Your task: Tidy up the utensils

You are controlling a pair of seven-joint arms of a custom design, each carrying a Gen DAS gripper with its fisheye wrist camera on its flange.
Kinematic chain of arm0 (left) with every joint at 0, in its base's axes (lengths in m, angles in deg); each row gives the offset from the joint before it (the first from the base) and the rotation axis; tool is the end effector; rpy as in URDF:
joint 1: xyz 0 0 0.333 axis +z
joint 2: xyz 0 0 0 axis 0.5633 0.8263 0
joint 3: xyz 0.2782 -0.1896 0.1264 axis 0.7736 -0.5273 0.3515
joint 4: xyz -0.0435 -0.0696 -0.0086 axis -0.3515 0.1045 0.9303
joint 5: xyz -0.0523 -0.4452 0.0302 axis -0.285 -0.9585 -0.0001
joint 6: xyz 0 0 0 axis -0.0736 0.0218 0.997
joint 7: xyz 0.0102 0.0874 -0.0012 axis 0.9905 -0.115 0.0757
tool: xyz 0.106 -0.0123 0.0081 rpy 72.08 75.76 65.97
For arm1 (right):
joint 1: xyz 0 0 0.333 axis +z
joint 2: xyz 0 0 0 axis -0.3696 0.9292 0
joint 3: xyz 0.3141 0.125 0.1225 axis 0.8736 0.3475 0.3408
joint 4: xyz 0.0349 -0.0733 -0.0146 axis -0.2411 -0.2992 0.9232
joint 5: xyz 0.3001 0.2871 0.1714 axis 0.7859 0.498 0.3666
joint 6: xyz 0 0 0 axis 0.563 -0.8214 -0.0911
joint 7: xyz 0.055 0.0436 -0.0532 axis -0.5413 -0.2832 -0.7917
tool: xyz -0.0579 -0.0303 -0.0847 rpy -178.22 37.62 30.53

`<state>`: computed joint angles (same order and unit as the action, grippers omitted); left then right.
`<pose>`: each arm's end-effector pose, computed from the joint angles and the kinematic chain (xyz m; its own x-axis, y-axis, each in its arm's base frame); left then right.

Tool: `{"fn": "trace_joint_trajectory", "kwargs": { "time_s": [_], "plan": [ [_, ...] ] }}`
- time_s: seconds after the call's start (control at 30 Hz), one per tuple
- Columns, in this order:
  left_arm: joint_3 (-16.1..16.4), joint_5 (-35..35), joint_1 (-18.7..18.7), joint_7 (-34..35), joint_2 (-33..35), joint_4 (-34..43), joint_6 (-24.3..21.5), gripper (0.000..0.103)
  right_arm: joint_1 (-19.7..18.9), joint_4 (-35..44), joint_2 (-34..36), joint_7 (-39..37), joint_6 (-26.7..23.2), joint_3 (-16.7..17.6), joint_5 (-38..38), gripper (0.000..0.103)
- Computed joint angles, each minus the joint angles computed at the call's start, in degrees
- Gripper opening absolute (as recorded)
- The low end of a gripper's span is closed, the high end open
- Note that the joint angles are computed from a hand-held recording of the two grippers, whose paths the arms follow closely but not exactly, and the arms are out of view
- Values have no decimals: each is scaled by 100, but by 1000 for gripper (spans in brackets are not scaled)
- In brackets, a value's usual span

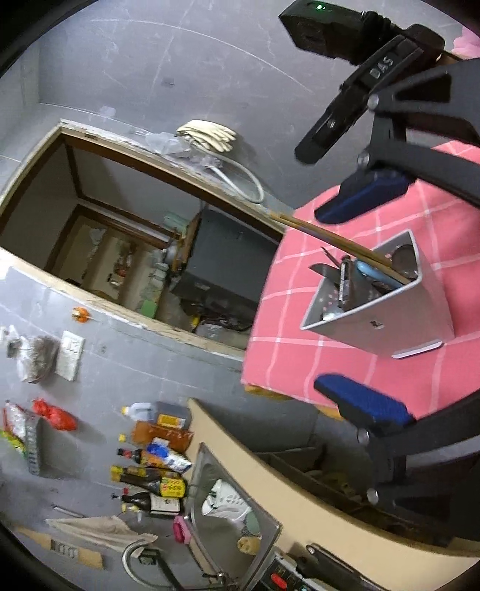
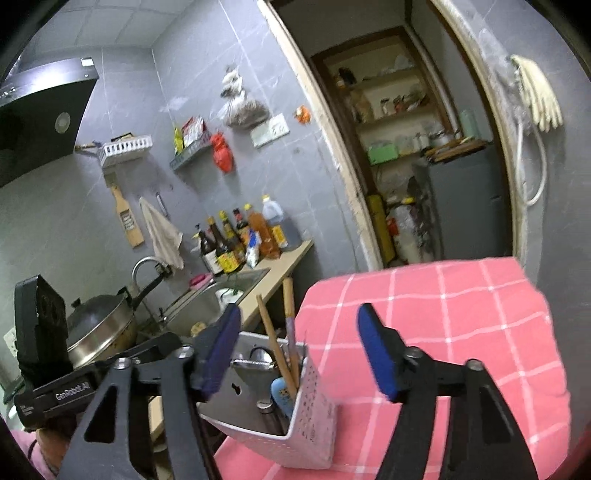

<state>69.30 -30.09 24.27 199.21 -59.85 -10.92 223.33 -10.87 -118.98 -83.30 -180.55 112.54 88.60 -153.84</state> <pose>0.6692 -0.2766 0.7239 -0.6413 -0.6735 0.3676 -0.5648 0.0901 -0.8203 0.5420 0.2210 0.7277 -0.3524 -0.8732 -0.3366 -0.1839 0.4172 -0.8900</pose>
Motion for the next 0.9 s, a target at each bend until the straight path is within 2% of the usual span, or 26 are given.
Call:
{"fn": "trace_joint_trajectory", "kwargs": {
  "time_s": [0.17, 0.57, 0.9],
  "plan": [
    [-22, -255, -15, 225, -253, -301, 314, 99, 21, -108, -285, -36, -599, 167, -51, 100],
    [118, -377, -233, 542, -1055, -1258, 594, 102, 134, -549, -1087, -516, -1922, 537, 373, 101],
    [251, -339, -422, 543, -1659, -1989, 920, 102, 313, -683, -1414, -881, -2759, 841, 684, 101]
  ]
}}
